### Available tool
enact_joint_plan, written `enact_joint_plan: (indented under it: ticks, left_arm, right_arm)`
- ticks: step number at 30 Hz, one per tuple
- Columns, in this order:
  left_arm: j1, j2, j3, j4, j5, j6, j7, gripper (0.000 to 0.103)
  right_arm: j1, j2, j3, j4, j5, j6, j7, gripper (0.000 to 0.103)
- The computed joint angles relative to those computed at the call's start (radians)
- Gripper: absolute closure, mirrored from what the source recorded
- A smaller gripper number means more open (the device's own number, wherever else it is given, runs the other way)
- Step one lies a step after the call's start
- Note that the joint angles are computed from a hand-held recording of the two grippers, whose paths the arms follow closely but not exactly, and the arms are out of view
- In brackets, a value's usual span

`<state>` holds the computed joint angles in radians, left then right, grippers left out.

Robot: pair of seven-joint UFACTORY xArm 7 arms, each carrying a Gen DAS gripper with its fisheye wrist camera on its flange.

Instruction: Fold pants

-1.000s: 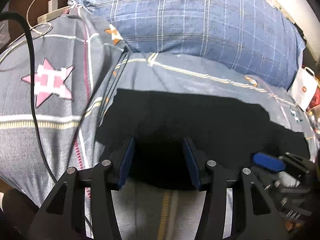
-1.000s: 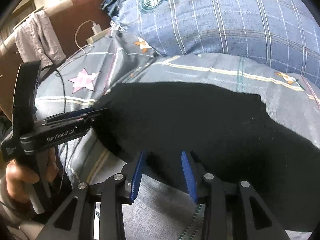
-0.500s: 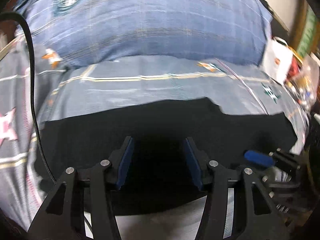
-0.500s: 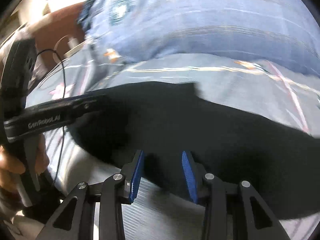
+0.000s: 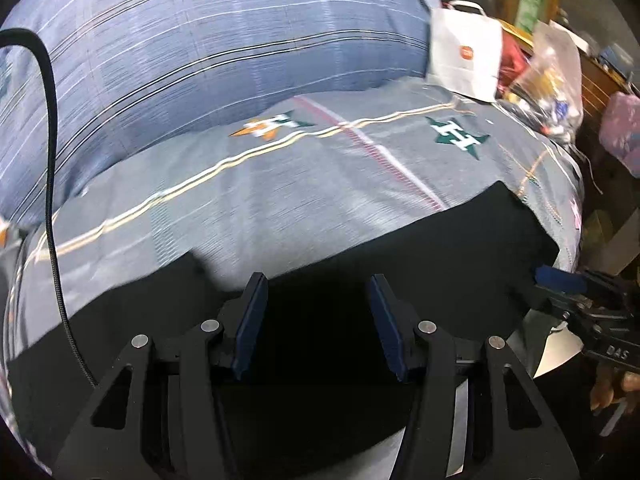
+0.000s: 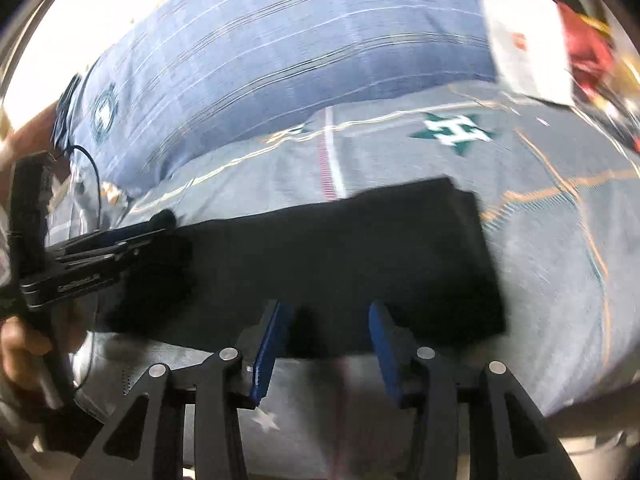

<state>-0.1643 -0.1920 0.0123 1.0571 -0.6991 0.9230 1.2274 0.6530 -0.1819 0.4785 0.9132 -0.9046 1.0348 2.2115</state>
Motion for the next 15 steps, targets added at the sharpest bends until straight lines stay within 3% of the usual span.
enact_joint_plan:
  ticks: [2,4,10,15]
  left_arm:
    - [-0.013,0.004,-0.016,0.005,0.007,0.003,-0.011,0.050]
    - [-0.028,0.022,-0.030,0.030,0.021,0.041,-0.030,0.034]
    - [-0.054,0.126,-0.071,0.183,0.011,0.240,-0.096,0.033]
    - [-0.082,0.183,-0.122,0.258,0.034,0.320,-0.105,0.033]
  right_arm:
    - [0.005,-0.038,0.007,-0.037,0.011,-0.006,0.041,0.060]
    - [0.001,-0.057,0.022,-0.062,0.003,-0.021,0.087,0.059]
    - [-0.022,-0.093,0.039,-0.120,-0.001,-0.086,0.166,0.058]
    - [-0.048,-0.109,0.060,-0.165,-0.037,-0.129,0.262,0.058]
